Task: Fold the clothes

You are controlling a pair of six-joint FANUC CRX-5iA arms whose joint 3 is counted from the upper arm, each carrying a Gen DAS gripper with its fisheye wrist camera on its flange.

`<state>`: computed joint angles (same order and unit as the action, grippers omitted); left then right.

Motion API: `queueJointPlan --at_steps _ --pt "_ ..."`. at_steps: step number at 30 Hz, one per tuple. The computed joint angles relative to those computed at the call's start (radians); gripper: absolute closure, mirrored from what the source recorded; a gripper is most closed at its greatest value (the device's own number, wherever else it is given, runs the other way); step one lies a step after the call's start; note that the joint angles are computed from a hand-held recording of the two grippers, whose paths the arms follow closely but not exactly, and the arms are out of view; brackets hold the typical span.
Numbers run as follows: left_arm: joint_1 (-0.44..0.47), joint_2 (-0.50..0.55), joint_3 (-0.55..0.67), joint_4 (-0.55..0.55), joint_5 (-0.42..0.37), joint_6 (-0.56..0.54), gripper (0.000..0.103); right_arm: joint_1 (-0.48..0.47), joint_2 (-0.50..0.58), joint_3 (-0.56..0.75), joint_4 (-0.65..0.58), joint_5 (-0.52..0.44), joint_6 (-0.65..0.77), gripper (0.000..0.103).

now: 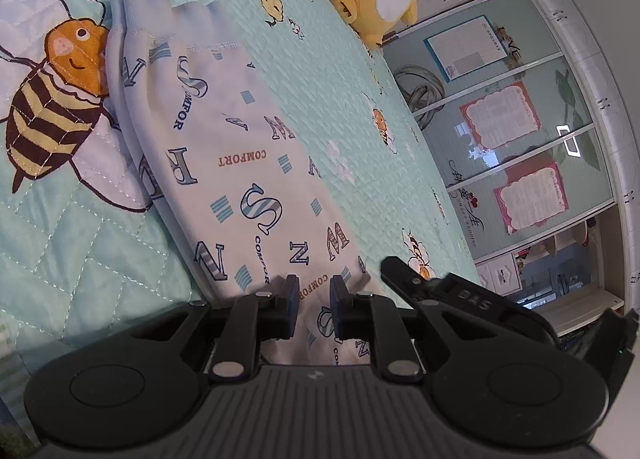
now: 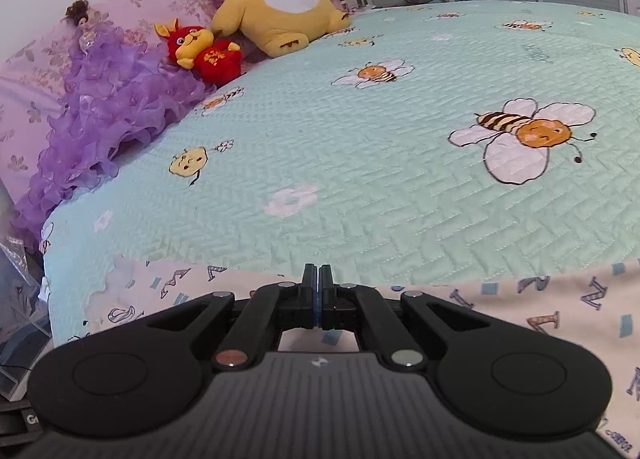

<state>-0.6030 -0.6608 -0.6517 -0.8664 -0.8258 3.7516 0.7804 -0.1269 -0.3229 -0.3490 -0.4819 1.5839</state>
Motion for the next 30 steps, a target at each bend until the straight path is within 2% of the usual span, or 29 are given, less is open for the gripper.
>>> queueJointPlan --at_steps 2,4,6,9,14,18,19,21,26,29,30 --pt "0.0 0.001 -0.001 0.0 0.0 0.001 0.087 0.013 0.025 0.003 0.038 -0.007 -0.034 0.103" --pt "0.001 0.0 -0.002 0.004 0.001 -0.005 0.087 0.004 0.061 0.026 0.019 -0.044 -0.026 0.103" --pt "0.021 -0.001 -0.004 0.017 0.016 -0.023 0.087 -0.018 0.067 0.031 -0.043 -0.042 0.011 0.103" --pt "0.028 -0.003 -0.004 0.022 0.021 -0.031 0.087 -0.027 0.064 0.04 -0.063 -0.057 0.039 0.103" --pt "0.02 0.002 -0.001 0.013 0.015 -0.012 0.087 -0.039 -0.028 -0.004 -0.119 -0.054 0.101 0.103" --pt "0.01 0.014 0.008 0.005 0.004 -0.005 0.087 0.004 -0.034 -0.04 -0.03 -0.093 0.047 0.103" --pt "0.009 0.015 0.008 0.004 0.003 -0.004 0.087 0.007 -0.042 -0.058 -0.04 -0.063 0.073 0.103" --pt "0.002 0.016 0.009 -0.003 -0.003 0.001 0.087 -0.013 -0.047 -0.042 -0.094 -0.086 0.129 0.103" --pt "0.006 0.016 0.011 -0.009 -0.003 0.012 0.087 -0.014 -0.138 -0.079 -0.101 -0.09 0.112 0.103" --pt "-0.049 0.019 0.022 -0.065 -0.062 0.098 0.087 0.005 -0.156 -0.098 -0.063 -0.156 0.084 0.103" --pt "-0.112 0.026 0.038 -0.116 -0.136 0.161 0.087 0.005 -0.161 -0.103 -0.066 -0.162 0.091 0.103"
